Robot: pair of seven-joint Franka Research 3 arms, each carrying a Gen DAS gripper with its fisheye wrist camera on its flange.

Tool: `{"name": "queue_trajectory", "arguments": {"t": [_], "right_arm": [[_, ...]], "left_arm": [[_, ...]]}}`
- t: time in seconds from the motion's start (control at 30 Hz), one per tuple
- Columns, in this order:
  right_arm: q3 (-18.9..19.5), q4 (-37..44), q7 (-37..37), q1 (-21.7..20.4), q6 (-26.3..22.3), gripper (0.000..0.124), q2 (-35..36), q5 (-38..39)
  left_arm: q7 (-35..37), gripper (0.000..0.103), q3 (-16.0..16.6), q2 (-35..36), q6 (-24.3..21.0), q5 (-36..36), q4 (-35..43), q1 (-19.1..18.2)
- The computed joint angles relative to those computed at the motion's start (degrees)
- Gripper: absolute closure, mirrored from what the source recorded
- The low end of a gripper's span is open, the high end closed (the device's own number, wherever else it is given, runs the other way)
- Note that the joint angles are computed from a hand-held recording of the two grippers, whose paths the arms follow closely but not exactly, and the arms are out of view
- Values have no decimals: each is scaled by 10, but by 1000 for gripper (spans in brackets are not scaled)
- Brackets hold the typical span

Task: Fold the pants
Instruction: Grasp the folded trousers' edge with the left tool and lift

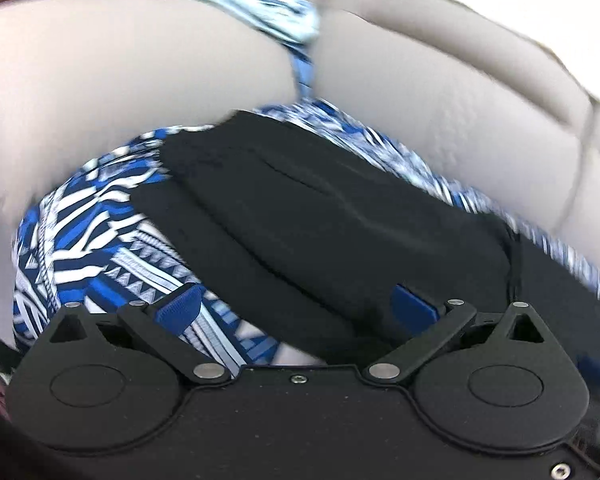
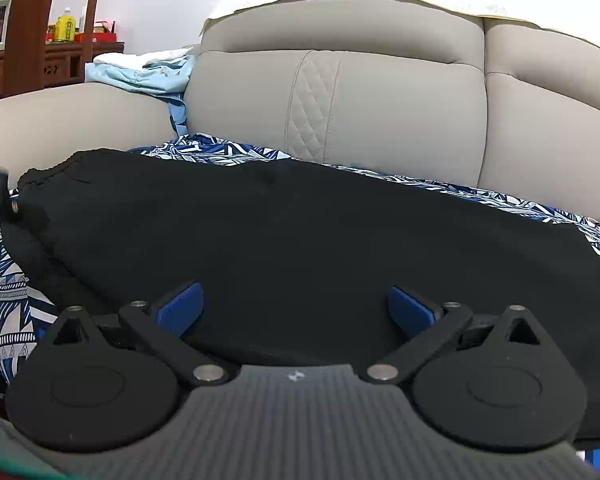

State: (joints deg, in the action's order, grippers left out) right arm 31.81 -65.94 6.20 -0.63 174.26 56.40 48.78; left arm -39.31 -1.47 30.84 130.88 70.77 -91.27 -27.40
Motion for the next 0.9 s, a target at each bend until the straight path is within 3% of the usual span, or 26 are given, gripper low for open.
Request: {"name": "queue_trajectory", "arguments": {"t": [0.1,0.17,0.3,0.53,0.9], "right_arm": [[4,0,-3,-1,3,21,2,0],[6,1,-5,-3,5,21,3,0],[13,0,-10,-5,11,21,5,1],[21,-2,-13,-9,16,21,7,0],[29,-1,-19,-14,17,21,9,0]], "left_arm": [[-113,1,13,-16,14,30,-36,4],[-141,1,14,-18,11,45,-45,8],[-110,1,7,-12,2,40,-37,26],[-136,1,17,-6,25,43,-29,48],[-128,1,35,39,-26,68,13,42]]}}
